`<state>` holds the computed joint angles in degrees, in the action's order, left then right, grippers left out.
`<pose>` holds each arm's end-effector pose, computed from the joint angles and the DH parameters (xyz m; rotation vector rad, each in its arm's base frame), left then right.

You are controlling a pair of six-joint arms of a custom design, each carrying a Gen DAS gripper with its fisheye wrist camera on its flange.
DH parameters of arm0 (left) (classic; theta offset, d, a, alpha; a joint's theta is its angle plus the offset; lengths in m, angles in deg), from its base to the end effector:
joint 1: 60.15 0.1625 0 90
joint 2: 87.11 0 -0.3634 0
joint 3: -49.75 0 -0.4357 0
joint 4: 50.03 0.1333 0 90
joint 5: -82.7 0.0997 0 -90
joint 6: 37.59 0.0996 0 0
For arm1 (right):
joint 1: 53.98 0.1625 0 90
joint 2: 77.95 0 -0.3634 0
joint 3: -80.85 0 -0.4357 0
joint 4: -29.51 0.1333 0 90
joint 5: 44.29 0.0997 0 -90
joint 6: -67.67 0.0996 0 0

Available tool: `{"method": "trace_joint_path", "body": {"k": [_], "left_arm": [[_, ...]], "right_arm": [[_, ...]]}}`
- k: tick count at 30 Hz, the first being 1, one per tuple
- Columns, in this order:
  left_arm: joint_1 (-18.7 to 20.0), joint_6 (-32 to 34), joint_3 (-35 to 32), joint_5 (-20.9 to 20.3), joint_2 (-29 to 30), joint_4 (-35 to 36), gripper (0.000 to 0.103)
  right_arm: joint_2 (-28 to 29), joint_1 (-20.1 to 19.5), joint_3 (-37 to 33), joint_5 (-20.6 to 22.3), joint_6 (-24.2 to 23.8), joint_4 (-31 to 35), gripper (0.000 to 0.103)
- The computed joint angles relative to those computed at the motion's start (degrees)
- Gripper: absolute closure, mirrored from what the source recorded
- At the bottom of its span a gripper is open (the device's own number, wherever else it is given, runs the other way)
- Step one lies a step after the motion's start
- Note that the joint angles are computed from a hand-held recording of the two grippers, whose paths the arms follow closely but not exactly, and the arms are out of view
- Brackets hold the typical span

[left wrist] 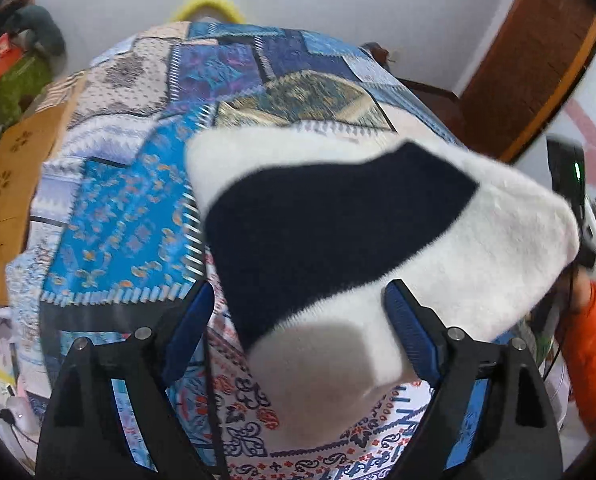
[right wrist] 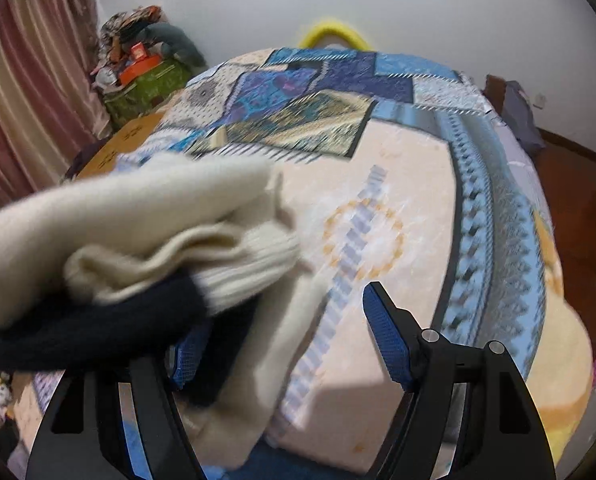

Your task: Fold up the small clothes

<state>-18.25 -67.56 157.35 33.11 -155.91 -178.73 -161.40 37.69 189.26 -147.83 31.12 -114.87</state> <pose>-0.2925 -0.5283 0.1523 0.3995 2.4989 -0.5848 0.1266 -0.5674 0.3043 0.8067 -2.5861 0.5818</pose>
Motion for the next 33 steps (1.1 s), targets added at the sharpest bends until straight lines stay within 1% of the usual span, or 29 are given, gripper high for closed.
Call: {"method": "trace_joint_path", "body": {"k": [4,7,9,12,13,15,16,18,20,23,24,26,28,31,32,33], "left_arm": [[-0.5,2.0,1.7,0.0,0.0,-3.0,0.015],[-0.9,2.5,2.3,0.2,-0.1,-3.7,0.015],[-1.6,2.4,2.5,0.8,-0.4,-3.2,0.015],[-3.3,1.5,3.7,3.6,-1.7,-2.6,0.016],[-3.9,1.0,4.2,4.3,-2.5,-2.4,0.016],[-5.2,-0.5,5.6,5.6,-4.4,-1.6,0.016],[-6.0,-2.0,6.4,6.9,-5.6,-0.2,0.016],[-7.0,-4.7,7.4,8.4,-7.3,3.0,0.016],[-7.8,-7.6,8.6,8.3,-9.2,6.4,0.016],[-9.0,-9.5,10.8,7.9,-11.1,8.4,0.016],[-9.2,-9.6,11.4,7.5,-11.3,8.3,0.018],[-9.4,-9.6,12.2,6.2,-11.1,7.8,0.029],[-9.3,-8.8,12.1,5.3,-9.9,7.2,0.047],[-9.0,-7.7,11.5,5.8,-7.1,5.3,0.056],[-9.0,-8.2,11.0,7.4,-5.9,5.7,0.056],[-9.2,-8.6,10.6,8.6,-4.9,6.4,0.060]], "right_arm": [[1.2,0.2,-0.7,-0.7,-0.3,-5.9,0.033],[0.4,0.4,-0.5,-0.9,0.4,-9.0,0.033],[-0.9,0.2,-0.7,0.3,1.7,-7.8,0.033],[-4.2,0.6,-0.2,2.2,3.4,-3.4,0.033],[-6.2,1.0,0.6,3.0,3.4,-1.5,0.033],[-8.3,1.8,1.7,4.0,2.7,0.1,0.033],[-10.4,2.4,3.0,5.0,1.9,1.4,0.033],[-12.6,3.3,4.5,6.5,1.1,2.9,0.033],[-14.1,4.0,5.8,7.6,0.2,3.4,0.033],[-16.2,5.0,7.6,8.7,0.3,6.1,0.033],[-16.1,5.1,7.8,8.7,0.3,6.3,0.034],[-16.3,5.4,8.8,7.8,0.2,7.0,0.039],[-15.9,5.5,9.3,7.0,0.9,8.2,0.047],[-15.2,5.3,10.0,6.5,1.3,8.1,0.055],[-15.0,5.2,10.1,6.3,1.4,7.9,0.057],[-14.8,5.2,10.2,6.2,1.6,7.6,0.063]]}}
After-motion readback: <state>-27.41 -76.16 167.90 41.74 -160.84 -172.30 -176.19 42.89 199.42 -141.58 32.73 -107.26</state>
